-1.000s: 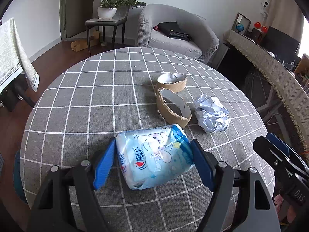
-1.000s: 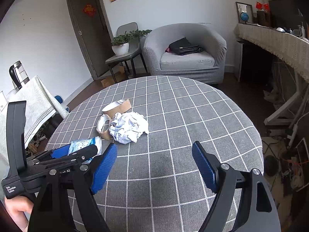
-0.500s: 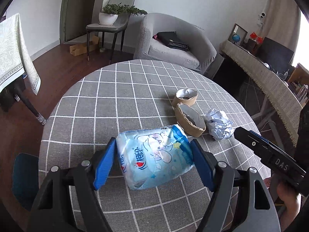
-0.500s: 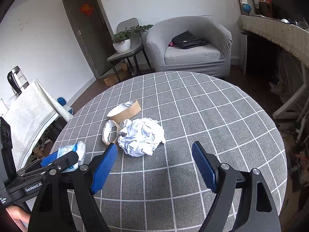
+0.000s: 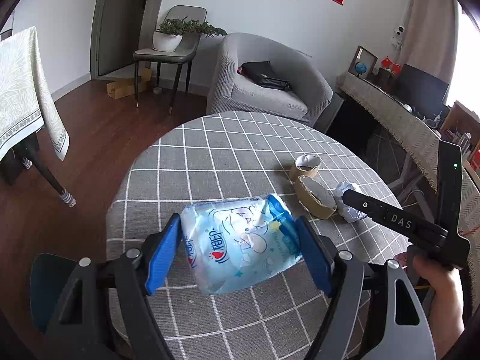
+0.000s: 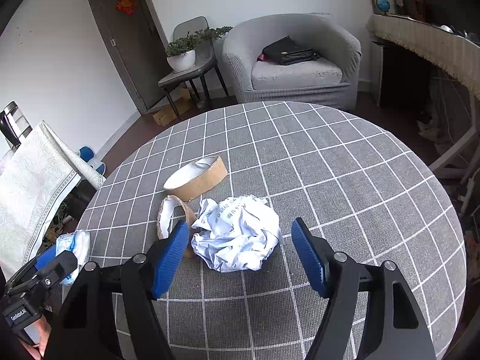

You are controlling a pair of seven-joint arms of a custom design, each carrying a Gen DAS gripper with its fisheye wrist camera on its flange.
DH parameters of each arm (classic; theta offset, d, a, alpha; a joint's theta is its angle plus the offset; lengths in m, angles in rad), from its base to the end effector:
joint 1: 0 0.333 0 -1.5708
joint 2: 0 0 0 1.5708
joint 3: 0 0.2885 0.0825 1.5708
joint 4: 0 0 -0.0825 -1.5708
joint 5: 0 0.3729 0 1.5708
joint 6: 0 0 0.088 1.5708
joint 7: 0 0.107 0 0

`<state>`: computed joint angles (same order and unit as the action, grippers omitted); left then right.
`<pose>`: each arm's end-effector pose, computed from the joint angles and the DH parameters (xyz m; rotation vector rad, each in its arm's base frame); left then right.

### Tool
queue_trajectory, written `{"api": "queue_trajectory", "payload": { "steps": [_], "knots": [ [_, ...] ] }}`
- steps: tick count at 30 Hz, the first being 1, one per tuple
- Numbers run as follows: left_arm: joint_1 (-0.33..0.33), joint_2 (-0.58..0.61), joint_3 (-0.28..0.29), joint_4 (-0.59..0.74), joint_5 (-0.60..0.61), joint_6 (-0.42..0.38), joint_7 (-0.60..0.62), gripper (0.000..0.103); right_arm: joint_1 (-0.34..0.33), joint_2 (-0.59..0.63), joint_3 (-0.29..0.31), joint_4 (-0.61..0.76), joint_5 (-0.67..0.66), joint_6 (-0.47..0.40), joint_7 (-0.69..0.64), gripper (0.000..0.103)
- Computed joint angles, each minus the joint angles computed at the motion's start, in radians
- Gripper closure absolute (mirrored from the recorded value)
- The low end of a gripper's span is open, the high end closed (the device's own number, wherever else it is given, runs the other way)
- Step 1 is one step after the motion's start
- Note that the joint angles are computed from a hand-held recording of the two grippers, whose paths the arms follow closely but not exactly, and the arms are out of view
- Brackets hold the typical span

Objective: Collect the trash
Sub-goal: 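Grasp the blue-white tissue pack with the left tool while the right tool grasps the crumpled paper, then carry the tissue pack and crumpled paper over the teal bin with both tools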

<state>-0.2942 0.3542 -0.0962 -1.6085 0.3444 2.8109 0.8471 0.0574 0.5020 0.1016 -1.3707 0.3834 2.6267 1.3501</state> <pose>0.6363 -0.2690 0.5029 -1.8687 1.7276 -1.0485 0.7229 0.0896 0.4956 -1.7354 1.5911 -0.3779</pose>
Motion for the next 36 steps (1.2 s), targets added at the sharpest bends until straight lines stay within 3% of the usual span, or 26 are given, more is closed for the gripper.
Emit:
{"api": "queue_trajectory", "payload": {
  "steps": [2, 5, 15, 28, 36],
  "knots": [
    [0.010, -0.022, 0.000, -0.032, -0.002, 0.021, 0.008, 0.025, 0.004, 0.010, -0.002, 0.014, -0.005, -0.011, 0.014, 0.043],
    [0.035, -0.052, -0.007, -0.079, -0.025, 0.050, 0.025, 0.025, 0.015, 0.008, -0.010, 0.009, -0.017, 0.002, 0.040, 0.045],
    [0.086, -0.137, 0.009, -0.197, -0.034, 0.089, 0.013, 0.025, 0.046, -0.026, 0.016, -0.021, -0.042, 0.080, 0.041, 0.045],
    [0.171, -0.254, 0.025, -0.353, 0.044, 0.109, -0.073, 0.025, 0.146, -0.027, 0.073, 0.011, -0.051, 0.062, -0.076, 0.045],
    [0.225, -0.273, 0.016, -0.387, 0.057, 0.064, -0.050, 0.025, 0.182, 0.012, 0.109, 0.041, 0.006, 0.057, -0.119, 0.045]
  ]
}}
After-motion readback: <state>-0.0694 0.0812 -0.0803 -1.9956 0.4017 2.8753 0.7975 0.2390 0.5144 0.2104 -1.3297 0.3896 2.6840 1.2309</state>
